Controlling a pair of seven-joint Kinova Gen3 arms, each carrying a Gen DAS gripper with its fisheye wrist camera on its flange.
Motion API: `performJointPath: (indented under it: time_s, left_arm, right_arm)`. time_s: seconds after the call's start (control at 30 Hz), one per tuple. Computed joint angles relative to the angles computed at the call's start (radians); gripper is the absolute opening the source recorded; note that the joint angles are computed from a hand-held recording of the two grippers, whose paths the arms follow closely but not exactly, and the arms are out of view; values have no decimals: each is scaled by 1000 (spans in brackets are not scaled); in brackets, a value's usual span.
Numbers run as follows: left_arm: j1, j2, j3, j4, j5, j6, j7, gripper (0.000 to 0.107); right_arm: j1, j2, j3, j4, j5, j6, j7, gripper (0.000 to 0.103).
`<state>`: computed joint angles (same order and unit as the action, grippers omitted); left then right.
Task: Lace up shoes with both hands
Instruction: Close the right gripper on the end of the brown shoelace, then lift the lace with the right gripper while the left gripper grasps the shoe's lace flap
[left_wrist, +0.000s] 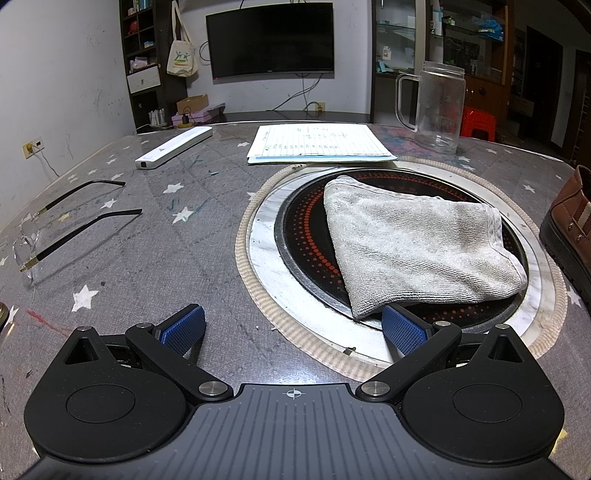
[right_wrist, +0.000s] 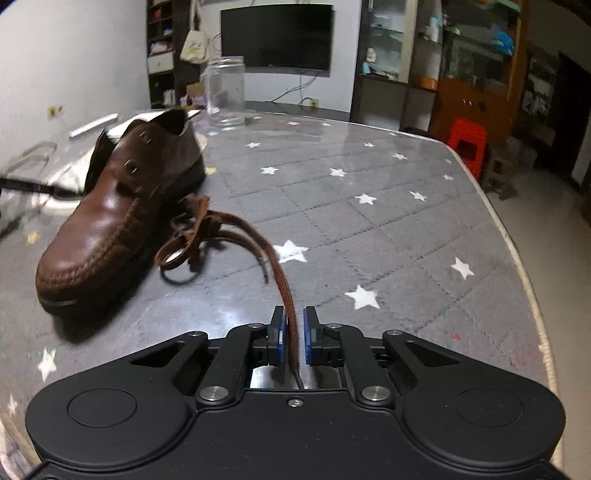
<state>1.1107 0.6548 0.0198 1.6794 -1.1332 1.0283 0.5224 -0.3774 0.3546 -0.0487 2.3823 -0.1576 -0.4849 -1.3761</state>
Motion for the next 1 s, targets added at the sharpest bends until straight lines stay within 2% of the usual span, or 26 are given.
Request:
performJointPath:
  time_s: [0.07,0.13,0.23,0.5,0.67,0.77,0.83,0.97,1.0]
  left_arm:
    - [-1,0,0,-1,0,0,-1,103]
    - [0,0,0,0,0,1,0,103]
    - [-1,0,1,-1,0,1,-1,103]
    - [1,4,2,-8,4,12,-16,103]
    - [11,5,18,-37,2,20,-117,101]
    - [48,16,19,-64,-38,36,-192,100]
    - [65,9,21,-64,-73,12,-213,100]
    - [86,-3,31,-67,-140,-54,-246,100]
    - [90,-3,33,-72,-153,-69,-254,100]
  right_arm:
    - [-44,6,46,2,-70,-17,49,3]
    - [-59,12,59,0,-125,-27,89,3]
    - [-111,35,130,-1,-231,-71,133,3]
    - [-78,25,90,35,-283,-203,184,2]
    - [-37,23,60,17,-174,-220,92,3]
    - [58,7,-19,2,-53,-192,-19,3]
    - [105,-4,-55,-4,28,-165,-74,3]
    - [277,-21,-221,-24,191,-95,-188,3]
    - [300,-25,-240,-24,231,-85,-211,3]
